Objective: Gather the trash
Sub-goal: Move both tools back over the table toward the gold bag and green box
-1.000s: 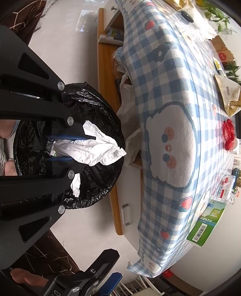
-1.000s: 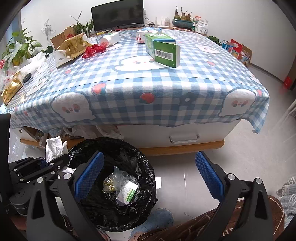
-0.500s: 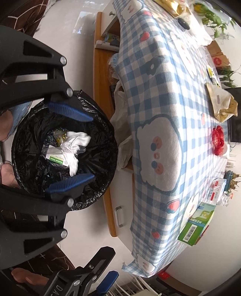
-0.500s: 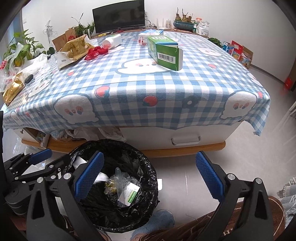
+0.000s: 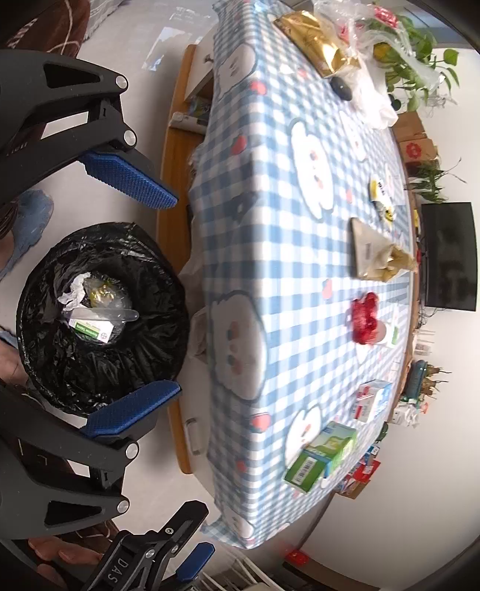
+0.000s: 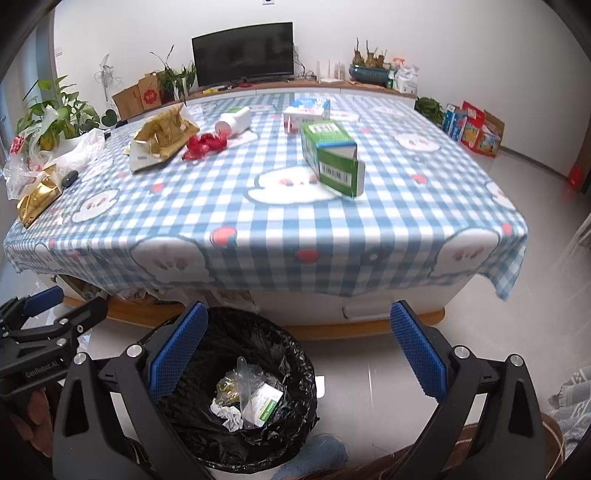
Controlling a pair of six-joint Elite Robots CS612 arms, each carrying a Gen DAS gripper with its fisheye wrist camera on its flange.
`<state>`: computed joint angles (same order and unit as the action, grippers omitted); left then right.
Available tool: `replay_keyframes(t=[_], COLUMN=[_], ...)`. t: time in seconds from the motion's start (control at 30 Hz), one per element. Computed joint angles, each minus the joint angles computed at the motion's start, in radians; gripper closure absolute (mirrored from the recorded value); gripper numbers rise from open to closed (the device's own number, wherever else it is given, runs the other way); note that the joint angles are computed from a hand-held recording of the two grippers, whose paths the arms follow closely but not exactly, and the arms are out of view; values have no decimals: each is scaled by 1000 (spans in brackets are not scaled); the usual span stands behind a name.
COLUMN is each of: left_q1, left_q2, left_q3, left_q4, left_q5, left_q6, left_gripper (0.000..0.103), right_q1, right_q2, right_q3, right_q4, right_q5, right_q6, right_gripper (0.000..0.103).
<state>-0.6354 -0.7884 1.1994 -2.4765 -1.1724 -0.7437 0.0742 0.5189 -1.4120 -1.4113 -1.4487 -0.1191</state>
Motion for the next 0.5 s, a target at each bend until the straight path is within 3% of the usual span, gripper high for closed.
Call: replay_keyframes(t=[0.17, 0.5], left_q1=[10, 33], left_q2=[-9, 6], left_q3=[-15, -92], left_q4=[7, 38], left_q5=[9, 22], left_q6=[8, 38], left_gripper=[6, 6], right_q1=[1, -12], right_q2=[-24, -82], right_q3=[22, 106], right_q4=[-33, -63], right_q5=[-10, 15], right_q6=[-33, 15], right_gripper=[8, 8])
